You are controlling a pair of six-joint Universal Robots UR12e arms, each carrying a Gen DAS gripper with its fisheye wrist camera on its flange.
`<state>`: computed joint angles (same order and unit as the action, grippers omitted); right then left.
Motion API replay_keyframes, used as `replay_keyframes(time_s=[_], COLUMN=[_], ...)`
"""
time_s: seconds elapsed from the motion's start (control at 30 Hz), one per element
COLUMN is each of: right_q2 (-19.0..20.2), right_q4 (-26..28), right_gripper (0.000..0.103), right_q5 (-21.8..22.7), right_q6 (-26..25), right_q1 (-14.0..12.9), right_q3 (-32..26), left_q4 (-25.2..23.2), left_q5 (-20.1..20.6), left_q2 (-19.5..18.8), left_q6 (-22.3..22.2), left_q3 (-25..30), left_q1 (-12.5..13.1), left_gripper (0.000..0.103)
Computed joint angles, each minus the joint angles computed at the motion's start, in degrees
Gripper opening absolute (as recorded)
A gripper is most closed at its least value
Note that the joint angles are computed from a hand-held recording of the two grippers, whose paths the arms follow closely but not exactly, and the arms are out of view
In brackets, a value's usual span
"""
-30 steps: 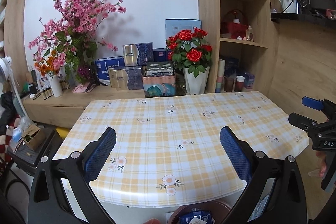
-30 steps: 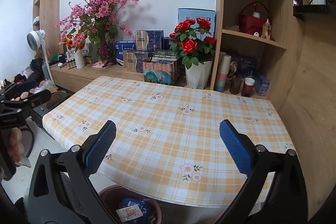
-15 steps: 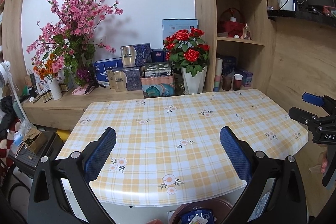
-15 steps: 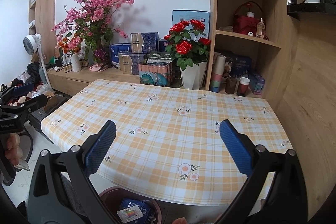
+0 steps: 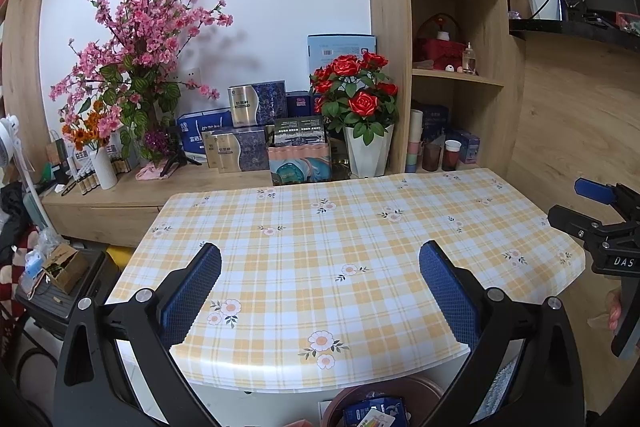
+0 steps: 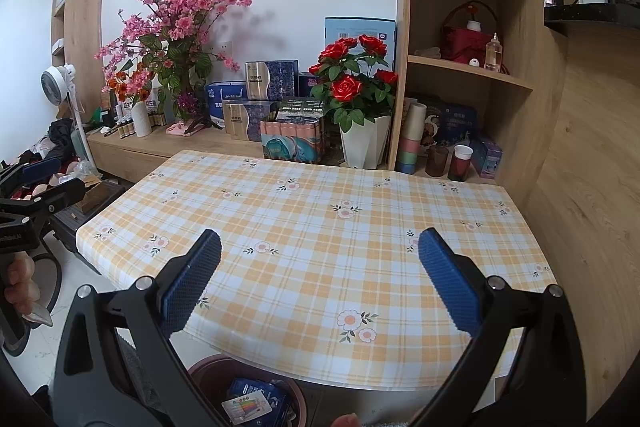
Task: Collect trash
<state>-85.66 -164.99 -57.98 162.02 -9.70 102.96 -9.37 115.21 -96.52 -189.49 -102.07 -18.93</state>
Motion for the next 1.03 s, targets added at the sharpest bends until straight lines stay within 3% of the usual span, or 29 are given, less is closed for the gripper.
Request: replay_keyframes(time_s=[1.03], right_q2=[0.58], right_q4=[-0.55], right_gripper=[0.097], right_q5=[-0.68], right_q6=[0.51], right_q1=[-0.12], right_q3=[0.34], left_q4=[-0.57], left_q5=[0.99], left_q2=[-0.11], left_q6=[-0.49], left_q3=[-0.15], left_q1=[0.01], left_gripper=[0.097])
